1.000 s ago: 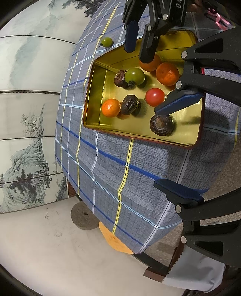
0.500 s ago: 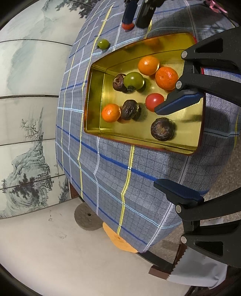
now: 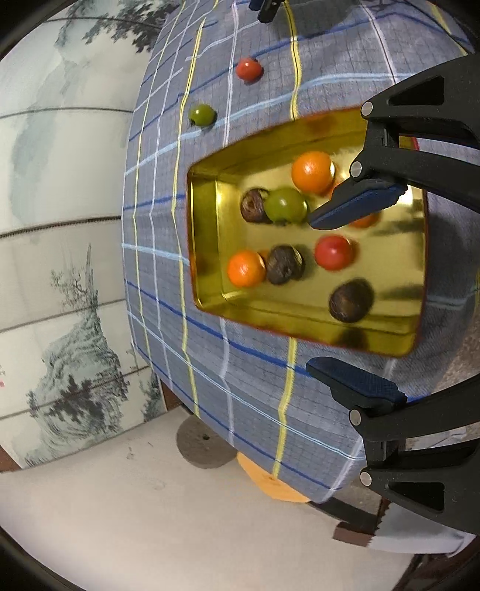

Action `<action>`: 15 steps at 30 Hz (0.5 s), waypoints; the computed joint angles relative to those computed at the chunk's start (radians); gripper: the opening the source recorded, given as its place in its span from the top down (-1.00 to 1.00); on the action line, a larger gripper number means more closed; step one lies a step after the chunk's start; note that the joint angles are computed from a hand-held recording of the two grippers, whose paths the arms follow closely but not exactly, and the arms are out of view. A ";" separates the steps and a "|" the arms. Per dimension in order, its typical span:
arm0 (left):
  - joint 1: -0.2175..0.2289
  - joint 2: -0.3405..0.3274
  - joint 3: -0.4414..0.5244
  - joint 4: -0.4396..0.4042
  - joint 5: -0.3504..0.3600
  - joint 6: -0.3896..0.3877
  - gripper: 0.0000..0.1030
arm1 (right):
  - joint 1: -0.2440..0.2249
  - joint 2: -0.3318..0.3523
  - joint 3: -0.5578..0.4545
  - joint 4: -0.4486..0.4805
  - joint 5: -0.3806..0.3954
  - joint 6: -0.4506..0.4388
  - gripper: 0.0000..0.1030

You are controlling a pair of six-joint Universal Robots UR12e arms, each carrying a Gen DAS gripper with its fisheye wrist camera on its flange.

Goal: Organize fruits
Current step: 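Move the left gripper to the green tomato on the cloth and grasp it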

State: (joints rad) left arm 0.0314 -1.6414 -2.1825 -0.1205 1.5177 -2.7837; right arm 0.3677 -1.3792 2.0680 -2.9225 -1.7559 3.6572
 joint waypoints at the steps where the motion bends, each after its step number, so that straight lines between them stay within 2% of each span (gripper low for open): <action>1: -0.010 -0.002 0.006 -0.004 0.002 0.007 -0.40 | -0.010 -0.009 0.012 0.015 -0.017 0.016 -0.38; 6: -0.060 -0.018 0.048 -0.039 0.005 0.039 -0.42 | -0.058 -0.043 0.068 0.054 -0.054 0.086 -0.45; 9: -0.091 -0.035 0.083 -0.065 -0.006 0.053 -0.60 | -0.085 -0.057 0.101 0.046 -0.046 0.127 -0.46; 15: -0.157 -0.092 0.192 -0.171 -0.046 0.069 -0.62 | -0.092 -0.062 0.124 -0.008 -0.050 0.130 -0.62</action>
